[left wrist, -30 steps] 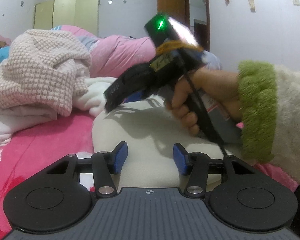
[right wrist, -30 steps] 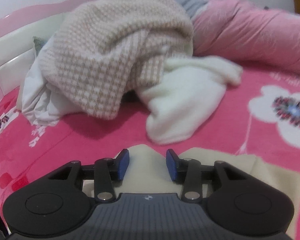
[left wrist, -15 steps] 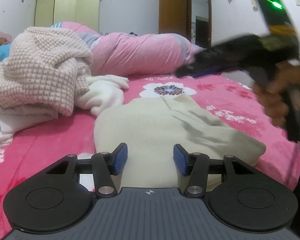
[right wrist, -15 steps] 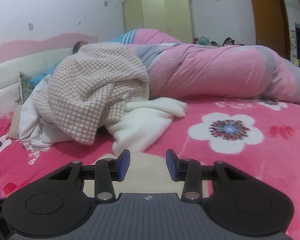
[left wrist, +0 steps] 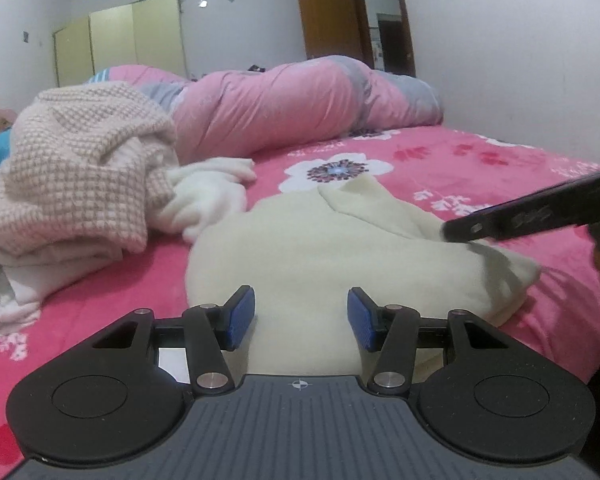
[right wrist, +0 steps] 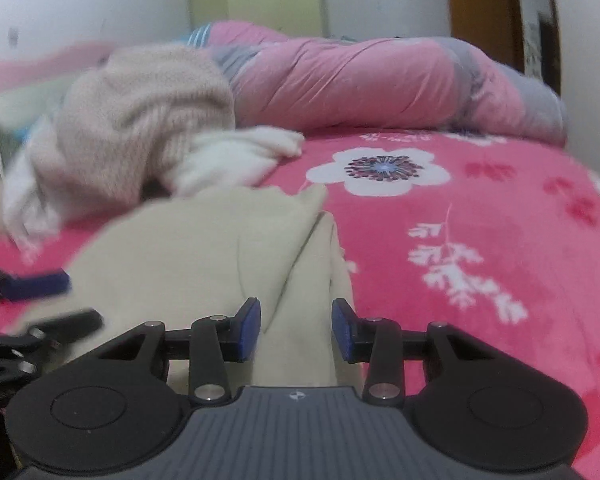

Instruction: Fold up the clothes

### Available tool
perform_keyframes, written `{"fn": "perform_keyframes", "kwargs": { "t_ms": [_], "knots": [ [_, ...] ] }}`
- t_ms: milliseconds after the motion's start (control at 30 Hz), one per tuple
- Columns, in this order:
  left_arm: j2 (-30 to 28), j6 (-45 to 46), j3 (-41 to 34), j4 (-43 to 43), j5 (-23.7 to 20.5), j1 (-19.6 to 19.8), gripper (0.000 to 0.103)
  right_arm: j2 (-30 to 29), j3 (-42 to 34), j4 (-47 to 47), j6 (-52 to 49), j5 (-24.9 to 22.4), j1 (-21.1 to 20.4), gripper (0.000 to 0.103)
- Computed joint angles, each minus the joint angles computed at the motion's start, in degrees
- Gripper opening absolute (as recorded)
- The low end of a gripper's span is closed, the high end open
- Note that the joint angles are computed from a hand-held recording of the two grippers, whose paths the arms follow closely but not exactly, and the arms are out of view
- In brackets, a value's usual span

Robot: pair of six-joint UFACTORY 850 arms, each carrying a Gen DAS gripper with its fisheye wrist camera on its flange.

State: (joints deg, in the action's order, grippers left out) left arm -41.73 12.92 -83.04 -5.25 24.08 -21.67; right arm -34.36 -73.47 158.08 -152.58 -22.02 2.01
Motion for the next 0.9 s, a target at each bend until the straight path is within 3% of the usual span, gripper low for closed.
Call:
{"fn": "perform_keyframes", "kwargs": {
  "t_ms": [200,267,333,500,567,833,900],
  "knots": [
    [1.0,-7.8,-0.7,0.9,-3.9,1.3,0.056,3.7,5.0,-2.1,11.3,-3.7,-2.0,0.048],
    [1.4,-10.0,-0.6,1.7,-5.4,1.7,0.058,4.6,6.0,-6.3,18.8,-4.0,-2.9,0.062],
    [2.4,-13.4,0.7,3.5,-5.5,2.2,0.068,5.7,7.8,-8.1,24.4,-5.6,-3.5,0.067],
    [3.6,-33.7,2.7,20.0,-4.0,4.2,0.08,7.4,10.8,-11.8,37.8,-8.7,-5.1,0.084],
    [3.1,-37.0,1.9,23.4,-5.3,4.5,0.081,7.5,11.5,-13.8,41.9,-10.2,-5.6,0.094],
    [2.1,-53.2,-0.1,37.5,-7.4,5.6,0.083,5.0,10.3,-20.4,53.2,-17.0,-6.4,0.098],
    [2.0,-54.7,0.2,38.4,-6.6,5.9,0.085,4.0,9.1,-22.7,56.9,-16.7,-6.4,0.098]
  ]
}}
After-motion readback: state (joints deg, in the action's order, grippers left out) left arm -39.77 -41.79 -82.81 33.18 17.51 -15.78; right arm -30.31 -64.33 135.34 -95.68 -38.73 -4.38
